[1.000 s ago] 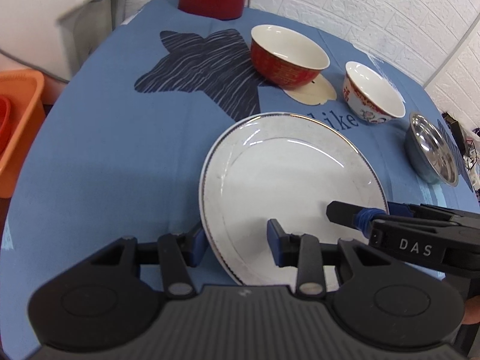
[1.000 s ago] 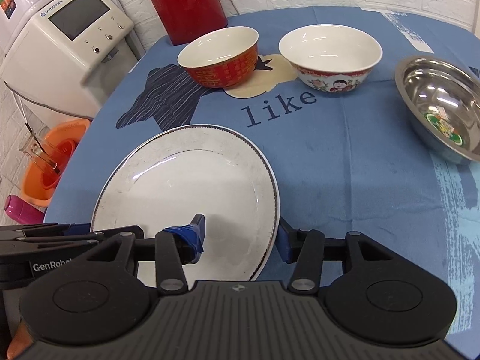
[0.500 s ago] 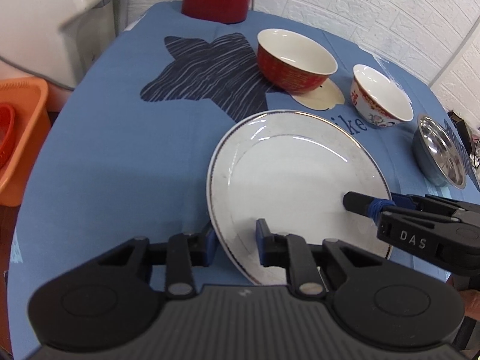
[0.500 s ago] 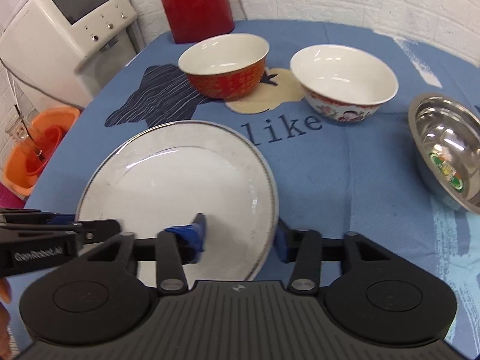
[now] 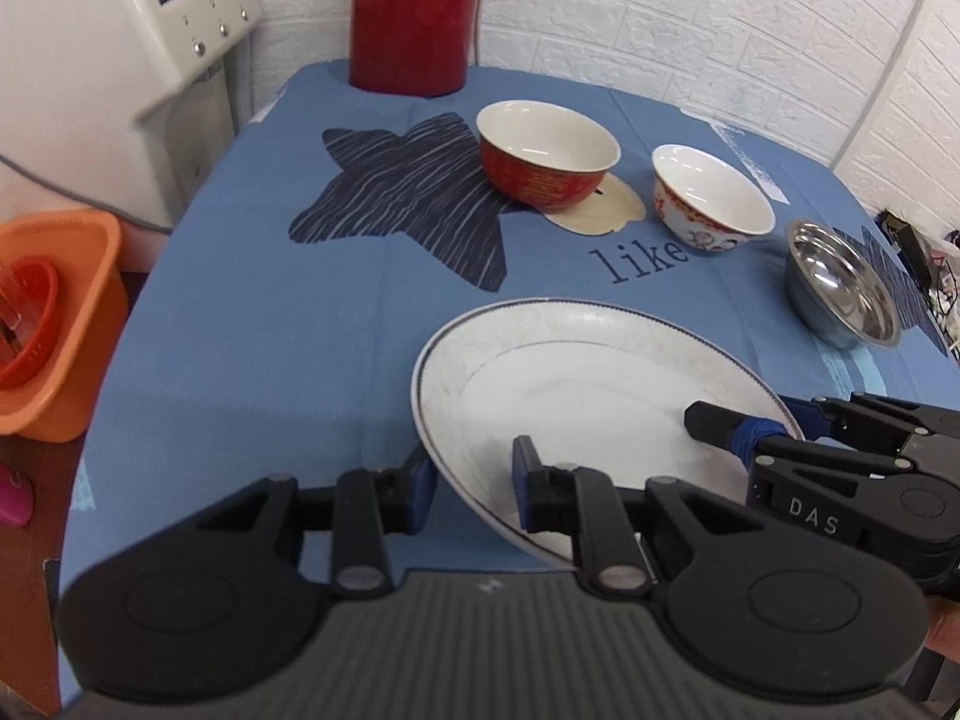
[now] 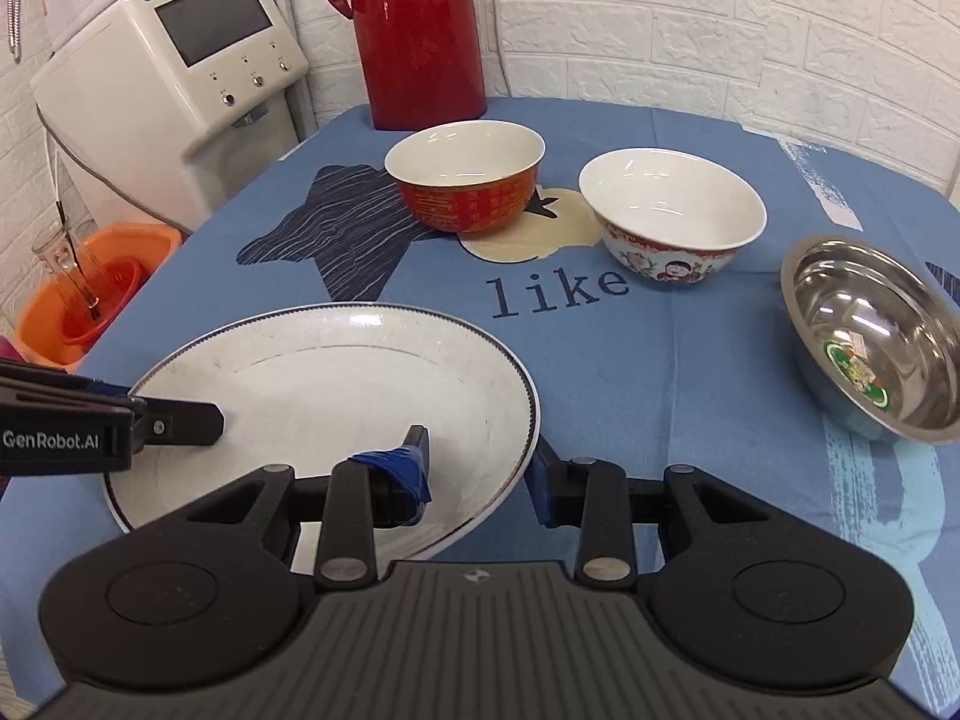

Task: Organize plates and bowls
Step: 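Carry the blue-rimmed plate with both grippers and lower it onto the plate stack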

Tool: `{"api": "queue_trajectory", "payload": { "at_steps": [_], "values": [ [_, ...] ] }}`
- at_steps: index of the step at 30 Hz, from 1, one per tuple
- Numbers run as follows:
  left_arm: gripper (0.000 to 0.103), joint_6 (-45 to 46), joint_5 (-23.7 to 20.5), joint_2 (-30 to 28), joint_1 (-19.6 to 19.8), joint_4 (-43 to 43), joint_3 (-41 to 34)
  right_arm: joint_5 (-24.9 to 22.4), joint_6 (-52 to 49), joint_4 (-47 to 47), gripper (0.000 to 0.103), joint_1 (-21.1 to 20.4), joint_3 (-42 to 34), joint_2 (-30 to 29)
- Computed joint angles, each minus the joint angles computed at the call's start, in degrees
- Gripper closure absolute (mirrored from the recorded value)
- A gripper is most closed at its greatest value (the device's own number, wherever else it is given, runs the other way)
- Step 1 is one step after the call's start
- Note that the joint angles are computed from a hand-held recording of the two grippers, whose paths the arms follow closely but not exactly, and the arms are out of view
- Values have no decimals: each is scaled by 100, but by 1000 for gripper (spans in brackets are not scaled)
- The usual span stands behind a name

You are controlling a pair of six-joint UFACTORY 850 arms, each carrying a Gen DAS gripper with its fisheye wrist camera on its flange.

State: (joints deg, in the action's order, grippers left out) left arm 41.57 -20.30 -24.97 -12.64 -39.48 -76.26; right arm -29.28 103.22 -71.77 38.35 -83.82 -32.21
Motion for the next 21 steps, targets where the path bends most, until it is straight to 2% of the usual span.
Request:
{"api": "queue_trajectory", "payload": {
  "at_steps": [6, 13, 18, 21],
  "values": [
    [86, 202, 216, 458, -77, -138, 495, -98, 1029, -766, 84, 208, 561, 363],
    [86, 625, 378, 1019, -115, -570, 975, -351, 1249, -1000, 82, 408, 815, 635],
    [86, 1598, 662, 1695, -154, -1478, 1698, -518, 1645, -1292, 81, 594, 1129, 938],
    [86, 2237, 842, 2134, -194, -2072, 2222, -819, 2147, -1642, 80, 850, 1429, 1119]
  ]
}}
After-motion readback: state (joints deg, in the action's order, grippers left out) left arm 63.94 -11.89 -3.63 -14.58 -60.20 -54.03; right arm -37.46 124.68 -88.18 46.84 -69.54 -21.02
